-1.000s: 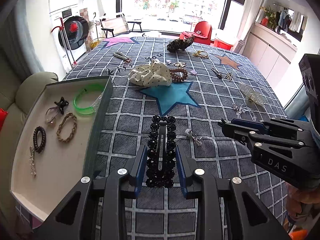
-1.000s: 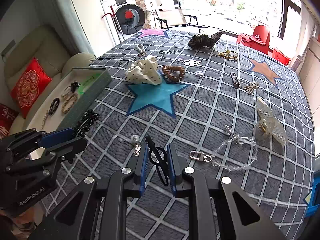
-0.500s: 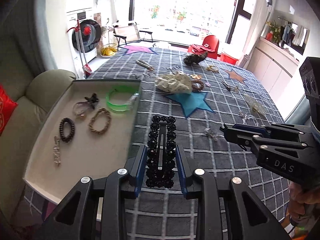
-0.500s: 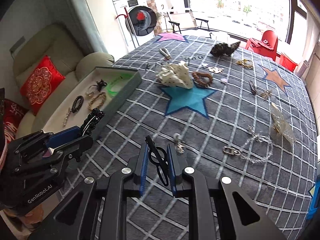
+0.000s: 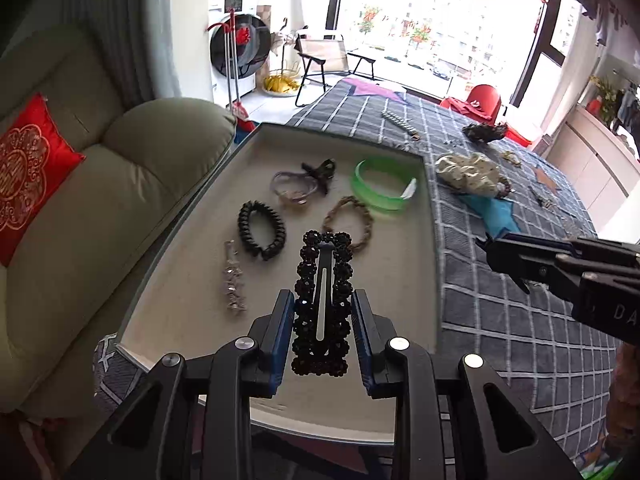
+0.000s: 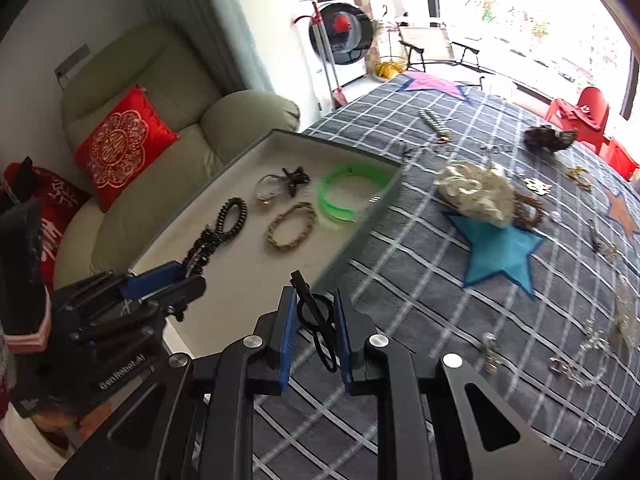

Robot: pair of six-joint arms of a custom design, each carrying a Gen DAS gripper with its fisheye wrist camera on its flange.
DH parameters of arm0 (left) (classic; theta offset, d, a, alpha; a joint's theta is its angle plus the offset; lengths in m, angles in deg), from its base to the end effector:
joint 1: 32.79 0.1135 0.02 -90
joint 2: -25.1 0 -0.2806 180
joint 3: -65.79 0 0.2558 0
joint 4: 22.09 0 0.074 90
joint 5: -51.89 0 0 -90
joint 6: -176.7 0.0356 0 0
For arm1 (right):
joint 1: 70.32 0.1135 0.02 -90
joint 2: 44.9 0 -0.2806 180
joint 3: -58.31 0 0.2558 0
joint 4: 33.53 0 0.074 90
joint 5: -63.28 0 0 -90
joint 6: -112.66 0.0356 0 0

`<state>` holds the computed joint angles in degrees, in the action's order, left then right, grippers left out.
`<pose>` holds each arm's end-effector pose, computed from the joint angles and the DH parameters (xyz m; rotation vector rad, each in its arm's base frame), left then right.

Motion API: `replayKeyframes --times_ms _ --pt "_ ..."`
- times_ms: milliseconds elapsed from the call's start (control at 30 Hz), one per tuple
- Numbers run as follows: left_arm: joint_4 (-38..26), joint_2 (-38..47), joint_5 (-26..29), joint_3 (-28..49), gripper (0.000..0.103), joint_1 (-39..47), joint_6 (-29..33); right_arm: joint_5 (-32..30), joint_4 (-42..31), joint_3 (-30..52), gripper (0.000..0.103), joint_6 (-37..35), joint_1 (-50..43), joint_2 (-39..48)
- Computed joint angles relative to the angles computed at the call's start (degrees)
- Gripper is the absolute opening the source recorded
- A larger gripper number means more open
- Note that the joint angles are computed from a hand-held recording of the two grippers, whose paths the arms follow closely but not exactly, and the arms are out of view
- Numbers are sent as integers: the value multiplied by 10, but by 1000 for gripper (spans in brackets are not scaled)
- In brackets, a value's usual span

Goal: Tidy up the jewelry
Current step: 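Carry the beaded hair clip and butterfly clip with both tools over the tray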

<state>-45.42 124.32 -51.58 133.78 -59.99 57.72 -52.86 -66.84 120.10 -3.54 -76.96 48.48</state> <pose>0.3121 -0.1511 0.1694 -0.1325 2.4855 -0.1151 0.2992 -0.0190 0.1637 -0.5671 2.5085 0.4103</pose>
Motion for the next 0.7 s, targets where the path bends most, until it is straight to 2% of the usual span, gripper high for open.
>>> replayKeyframes --times_ms 333,567,700 --pt "-16 53 28 22 31 34 22 36 4 80 20 72 106 118" --pt "-31 83 34 42 31 48 28 73 3 118 20 88 146 187" --pt "-36 93 28 52 31 50 33 102 27 121 20 94 157 208"
